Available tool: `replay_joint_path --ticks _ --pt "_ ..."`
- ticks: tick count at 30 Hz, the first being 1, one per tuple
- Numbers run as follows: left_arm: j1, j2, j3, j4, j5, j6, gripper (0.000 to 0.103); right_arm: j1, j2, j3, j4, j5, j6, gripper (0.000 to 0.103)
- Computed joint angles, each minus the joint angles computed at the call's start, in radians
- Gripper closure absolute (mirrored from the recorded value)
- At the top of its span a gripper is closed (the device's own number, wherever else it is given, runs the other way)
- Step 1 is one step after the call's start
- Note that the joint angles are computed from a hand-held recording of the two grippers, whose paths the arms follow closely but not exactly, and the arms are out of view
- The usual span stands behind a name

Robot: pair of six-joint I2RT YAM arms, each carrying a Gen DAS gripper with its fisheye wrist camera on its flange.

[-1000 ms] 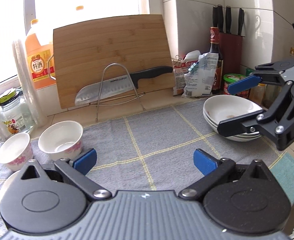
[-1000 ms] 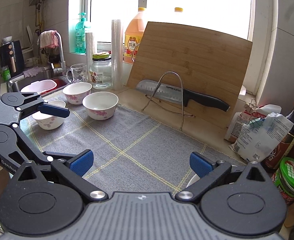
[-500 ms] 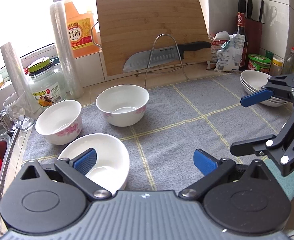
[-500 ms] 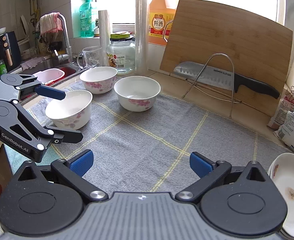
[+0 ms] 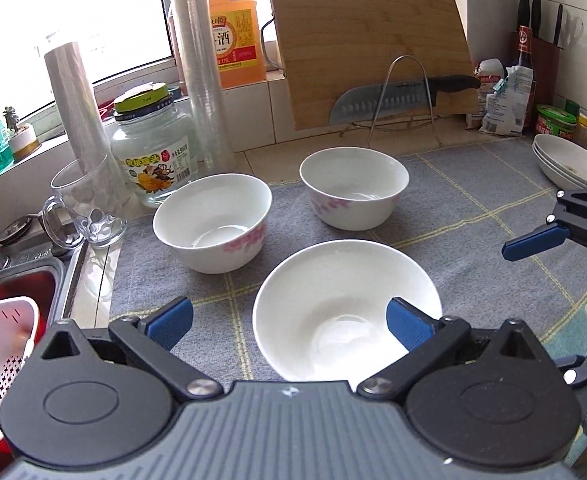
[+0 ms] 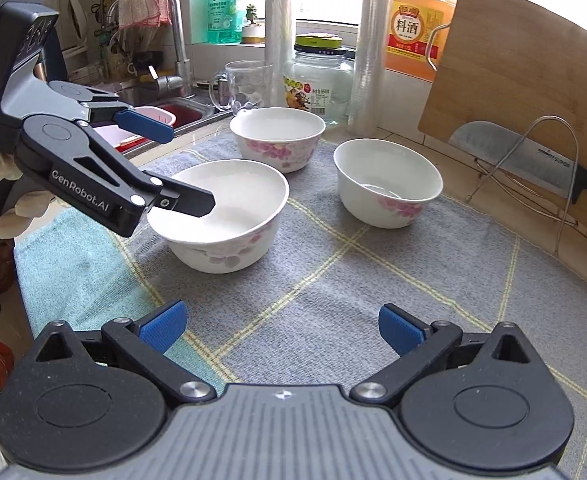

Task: Organize plates and bowls
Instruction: 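Grasp the rim of the large white bowl with the left tool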

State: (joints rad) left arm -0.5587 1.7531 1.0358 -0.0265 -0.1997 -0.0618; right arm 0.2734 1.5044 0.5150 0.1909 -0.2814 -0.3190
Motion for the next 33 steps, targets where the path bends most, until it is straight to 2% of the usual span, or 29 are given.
replay_joint_path --ticks 13,16,21,26,33 --pt "0.101 0.101 0.109 -0.083 0.212 0.088 0.003 0.176 0.128 0.073 0.108 0.121 0.031 0.0" --pt "0.108 0.116 0.129 -0.105 0.233 0.113 0.014 0.192 0.16 0.091 0.123 0.139 0.031 0.0" --pt "0.119 0.124 0.144 -0.119 0.269 0.123 0.021 0.204 0.185 0.102 0.136 0.151 0.021 0.0" --pt "0.128 0.133 0.162 -0.145 0.3 0.128 0.03 0.208 0.19 0.109 0.129 0.144 0.006 0.014" --pt "0.128 0.142 0.177 -0.163 0.333 0.139 0.041 0.212 0.186 0.106 0.134 0.139 -0.005 0.022"
